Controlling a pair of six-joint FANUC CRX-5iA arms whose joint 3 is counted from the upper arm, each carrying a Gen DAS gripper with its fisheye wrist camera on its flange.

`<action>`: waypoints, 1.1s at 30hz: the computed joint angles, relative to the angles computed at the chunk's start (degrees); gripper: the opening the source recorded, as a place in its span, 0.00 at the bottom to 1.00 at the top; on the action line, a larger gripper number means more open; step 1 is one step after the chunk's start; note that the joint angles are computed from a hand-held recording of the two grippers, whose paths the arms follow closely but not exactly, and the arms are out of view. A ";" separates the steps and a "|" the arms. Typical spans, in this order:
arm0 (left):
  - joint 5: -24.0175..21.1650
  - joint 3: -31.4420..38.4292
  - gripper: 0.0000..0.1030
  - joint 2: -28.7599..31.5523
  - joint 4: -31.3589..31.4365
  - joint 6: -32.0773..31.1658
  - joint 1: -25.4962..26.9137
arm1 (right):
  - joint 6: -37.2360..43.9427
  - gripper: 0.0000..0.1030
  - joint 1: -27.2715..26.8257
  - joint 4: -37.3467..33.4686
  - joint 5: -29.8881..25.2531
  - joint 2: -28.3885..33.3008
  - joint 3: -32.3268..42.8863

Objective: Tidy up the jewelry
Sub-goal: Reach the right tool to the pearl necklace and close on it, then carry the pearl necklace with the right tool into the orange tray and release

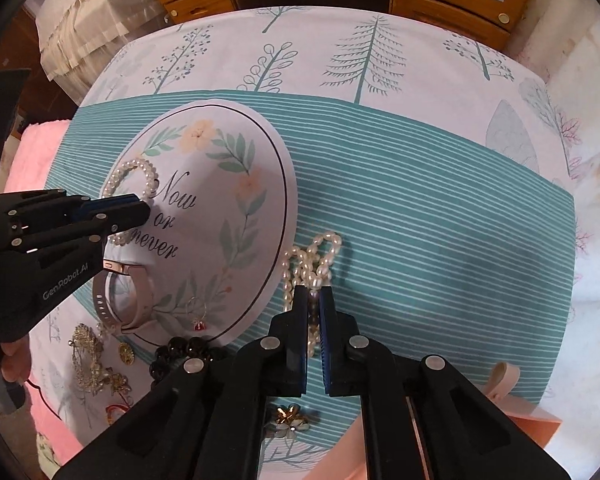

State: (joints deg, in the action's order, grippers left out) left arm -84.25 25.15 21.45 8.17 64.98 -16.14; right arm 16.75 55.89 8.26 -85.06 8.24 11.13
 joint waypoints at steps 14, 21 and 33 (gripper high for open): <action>2.69 -1.29 0.05 -8.79 9.00 -2.14 3.93 | -6.09 0.05 4.29 8.10 0.19 -6.65 0.61; 1.94 -2.31 0.05 -15.49 16.21 -4.99 3.57 | -12.48 0.05 11.63 19.00 -2.10 -10.27 1.88; 1.93 -7.43 0.05 -24.49 25.88 -7.66 -2.53 | -22.71 0.05 32.36 41.84 -17.25 -14.03 5.65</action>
State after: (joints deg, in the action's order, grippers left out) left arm -82.31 17.72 -3.04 34.05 57.33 -18.67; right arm -5.96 88.25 50.10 -102.30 -5.79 16.79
